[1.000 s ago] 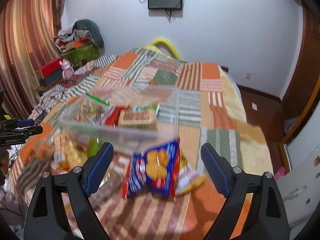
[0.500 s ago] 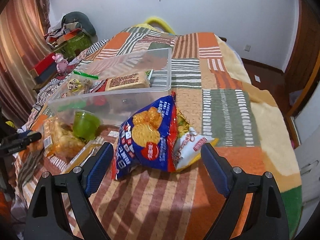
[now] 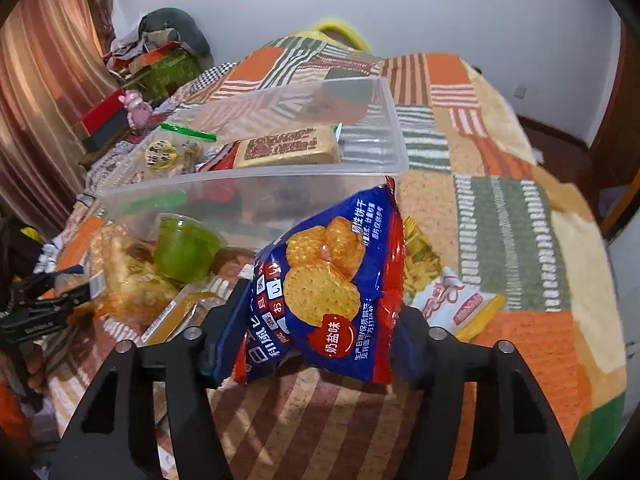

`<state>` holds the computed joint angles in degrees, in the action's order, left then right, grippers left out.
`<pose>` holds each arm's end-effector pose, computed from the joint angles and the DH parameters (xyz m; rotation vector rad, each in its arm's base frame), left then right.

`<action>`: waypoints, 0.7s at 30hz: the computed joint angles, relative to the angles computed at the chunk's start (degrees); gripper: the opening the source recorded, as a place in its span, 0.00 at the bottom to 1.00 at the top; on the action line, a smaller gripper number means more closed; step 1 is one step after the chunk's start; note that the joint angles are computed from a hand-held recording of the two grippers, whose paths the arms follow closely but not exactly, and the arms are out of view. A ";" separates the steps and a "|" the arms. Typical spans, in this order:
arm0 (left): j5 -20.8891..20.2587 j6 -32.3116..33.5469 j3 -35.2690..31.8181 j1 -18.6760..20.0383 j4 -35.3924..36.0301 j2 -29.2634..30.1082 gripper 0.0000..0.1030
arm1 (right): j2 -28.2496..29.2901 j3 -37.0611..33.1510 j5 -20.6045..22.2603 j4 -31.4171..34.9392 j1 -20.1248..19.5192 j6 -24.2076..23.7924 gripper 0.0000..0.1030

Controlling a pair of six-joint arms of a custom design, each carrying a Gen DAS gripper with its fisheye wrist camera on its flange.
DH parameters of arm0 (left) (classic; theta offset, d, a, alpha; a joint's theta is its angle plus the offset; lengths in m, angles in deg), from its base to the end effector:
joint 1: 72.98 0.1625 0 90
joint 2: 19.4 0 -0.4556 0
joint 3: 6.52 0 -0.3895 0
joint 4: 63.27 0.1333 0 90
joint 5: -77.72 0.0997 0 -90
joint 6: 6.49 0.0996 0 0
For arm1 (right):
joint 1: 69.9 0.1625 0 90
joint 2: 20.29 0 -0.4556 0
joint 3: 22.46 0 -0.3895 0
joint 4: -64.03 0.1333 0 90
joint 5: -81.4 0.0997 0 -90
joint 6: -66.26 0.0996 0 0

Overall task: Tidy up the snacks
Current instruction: 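Grasp the orange puffs bag with the left tool while the right tool grasps the blue cracker bag, then carry both bags over the clear box and open both tools to drop them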

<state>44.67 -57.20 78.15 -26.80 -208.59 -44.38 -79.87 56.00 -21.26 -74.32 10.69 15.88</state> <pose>-0.3316 -0.6586 -0.0431 -0.0898 2.2763 -0.8484 -0.0100 -0.7422 0.3938 0.8584 -2.5196 0.4595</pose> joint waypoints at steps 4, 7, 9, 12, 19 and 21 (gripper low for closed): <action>-0.11 -0.56 0.39 -0.76 0.70 -0.15 0.62 | -0.99 1.30 0.63 -1.07 -0.21 -0.90 0.51; -0.41 -1.10 0.82 -1.16 0.60 -0.42 0.60 | -1.94 2.70 0.99 -2.37 -0.26 -1.64 0.48; -0.38 -1.60 1.13 -1.55 0.68 -0.69 0.58 | -2.36 3.03 1.57 -2.41 -0.23 -1.73 0.45; -0.50 -1.57 1.32 -2.02 0.58 -1.16 0.50 | -3.08 3.40 2.14 -3.01 -0.18 -1.86 0.44; 1.21 -0.67 1.43 -3.29 -0.32 -1.92 0.49 | -4.53 3.20 4.41 -2.63 -0.05 -1.69 0.35; 2.09 0.04 1.21 -3.72 -0.59 -2.09 0.49 | -4.82 2.97 5.57 -2.06 0.02 -1.13 0.35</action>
<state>46.76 -57.16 79.35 -30.52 -209.18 -46.47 -84.70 58.96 -15.69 -76.38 10.71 14.74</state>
